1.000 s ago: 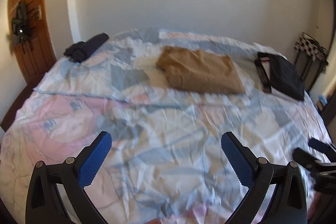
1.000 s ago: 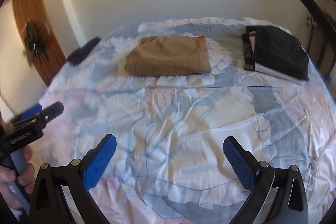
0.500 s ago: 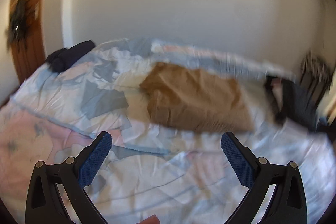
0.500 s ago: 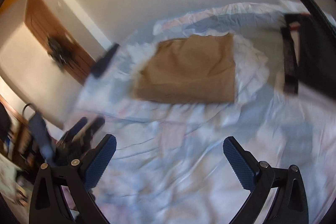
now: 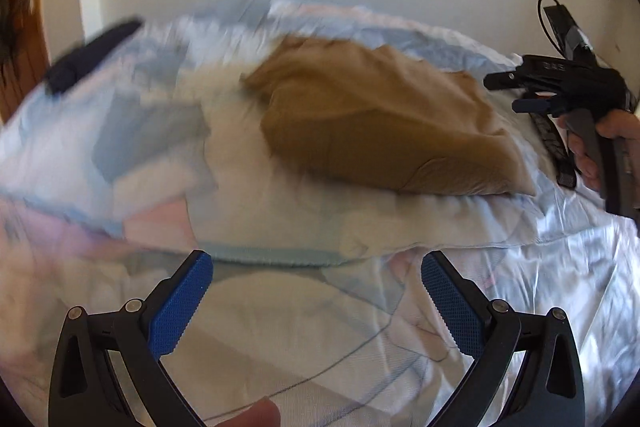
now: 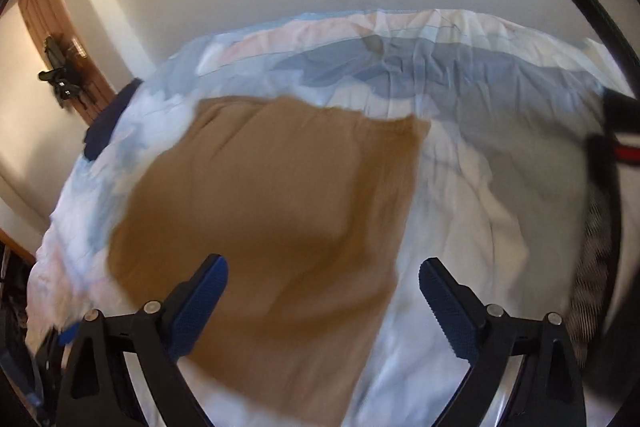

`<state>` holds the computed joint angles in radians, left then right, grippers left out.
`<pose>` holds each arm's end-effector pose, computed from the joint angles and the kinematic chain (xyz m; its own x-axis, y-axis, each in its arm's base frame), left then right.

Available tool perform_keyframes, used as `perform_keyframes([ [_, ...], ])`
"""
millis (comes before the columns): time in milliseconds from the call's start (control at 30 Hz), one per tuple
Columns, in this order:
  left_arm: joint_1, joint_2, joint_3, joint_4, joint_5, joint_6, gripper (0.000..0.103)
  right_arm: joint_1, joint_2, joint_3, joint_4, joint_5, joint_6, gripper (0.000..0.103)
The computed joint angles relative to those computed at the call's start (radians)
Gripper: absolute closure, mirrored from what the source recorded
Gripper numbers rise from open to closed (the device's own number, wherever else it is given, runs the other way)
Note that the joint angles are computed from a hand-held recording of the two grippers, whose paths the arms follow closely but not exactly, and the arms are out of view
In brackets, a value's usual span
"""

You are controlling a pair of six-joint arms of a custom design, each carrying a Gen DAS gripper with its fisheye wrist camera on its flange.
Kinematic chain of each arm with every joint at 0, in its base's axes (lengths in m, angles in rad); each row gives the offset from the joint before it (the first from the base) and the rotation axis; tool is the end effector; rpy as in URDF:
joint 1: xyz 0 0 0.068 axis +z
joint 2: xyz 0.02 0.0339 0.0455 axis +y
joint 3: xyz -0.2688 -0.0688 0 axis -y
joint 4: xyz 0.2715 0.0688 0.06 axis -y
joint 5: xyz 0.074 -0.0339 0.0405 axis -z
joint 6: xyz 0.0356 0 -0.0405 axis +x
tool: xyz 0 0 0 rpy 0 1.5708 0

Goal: Fold clothes
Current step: 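Reach the right gripper to the folded tan trousers and grasp an edge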

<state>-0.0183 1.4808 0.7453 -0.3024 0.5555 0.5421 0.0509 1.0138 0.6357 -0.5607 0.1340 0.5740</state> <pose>0.2900 -0.0241 0.1537 -0.5915 0.4493 -0.6696 0.6871 0.7154 -0.1270 0.2169 0.0063 0.2090 -0.6612 0.5051 -0.5546 0.4614 0.8568 0.2303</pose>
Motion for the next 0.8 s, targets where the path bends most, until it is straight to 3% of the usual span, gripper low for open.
perform_keyframes([
  [233,0.000,0.079,0.029,0.038,-0.008,-0.064,0.000,-0.091,0.282,0.106,0.069,-0.017,-0.093,0.018],
  [300,-0.008,0.092,0.026,0.053,-0.016,-0.068,0.000,-0.086,0.268,0.085,0.109,-0.033,-0.106,0.029],
  [367,-0.017,0.108,0.030,0.057,-0.025,-0.065,0.000,-0.088,0.260,0.073,0.127,-0.064,-0.114,0.057],
  [400,-0.021,0.111,0.028,0.061,-0.032,-0.068,0.000,-0.086,0.257,0.071,0.131,-0.076,-0.117,0.061],
  [467,-0.026,0.113,0.028,0.059,-0.035,-0.071,0.000,-0.086,0.252,0.068,0.132,-0.078,-0.111,0.083],
  [533,-0.028,0.107,0.026,0.059,-0.031,-0.070,0.000,-0.061,0.229,0.074,0.105,-0.016,-0.090,0.096],
  [800,-0.010,0.096,0.051,0.026,-0.003,-0.082,0.000,-0.013,0.098,0.065,0.044,-0.001,-0.072,0.100],
])
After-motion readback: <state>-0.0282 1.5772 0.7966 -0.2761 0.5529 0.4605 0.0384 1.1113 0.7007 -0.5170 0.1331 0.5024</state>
